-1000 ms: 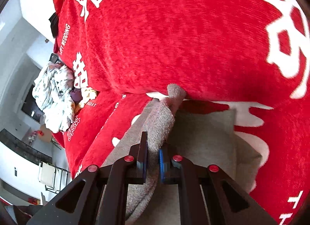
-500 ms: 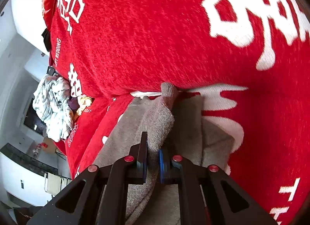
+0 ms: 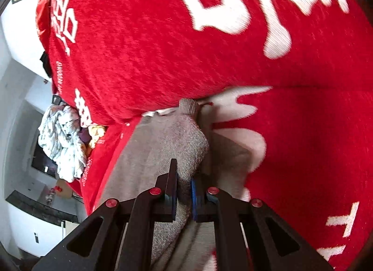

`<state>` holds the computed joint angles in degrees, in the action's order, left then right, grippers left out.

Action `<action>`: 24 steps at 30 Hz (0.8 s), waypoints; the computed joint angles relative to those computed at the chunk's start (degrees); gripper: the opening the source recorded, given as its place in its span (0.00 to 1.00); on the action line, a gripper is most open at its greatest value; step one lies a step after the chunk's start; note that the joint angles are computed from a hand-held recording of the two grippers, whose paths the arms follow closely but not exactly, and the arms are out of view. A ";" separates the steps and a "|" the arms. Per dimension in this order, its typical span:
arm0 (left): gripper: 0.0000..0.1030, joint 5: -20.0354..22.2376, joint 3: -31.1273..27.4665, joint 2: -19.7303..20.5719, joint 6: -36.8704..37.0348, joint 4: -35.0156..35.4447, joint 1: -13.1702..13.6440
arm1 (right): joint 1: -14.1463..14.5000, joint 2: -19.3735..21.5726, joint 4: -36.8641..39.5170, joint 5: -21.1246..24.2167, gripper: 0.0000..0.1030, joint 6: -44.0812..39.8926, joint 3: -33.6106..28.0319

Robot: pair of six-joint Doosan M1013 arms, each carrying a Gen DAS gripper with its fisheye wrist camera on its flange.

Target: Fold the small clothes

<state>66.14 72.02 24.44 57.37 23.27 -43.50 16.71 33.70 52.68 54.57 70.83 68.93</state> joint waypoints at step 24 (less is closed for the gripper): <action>0.06 -10.48 15.67 -11.75 -8.28 -4.39 5.20 | 2.30 -10.58 0.43 -4.10 0.64 -1.25 12.65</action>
<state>55.66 87.69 12.69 49.09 18.87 -38.30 19.02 23.12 53.11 50.46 69.58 81.58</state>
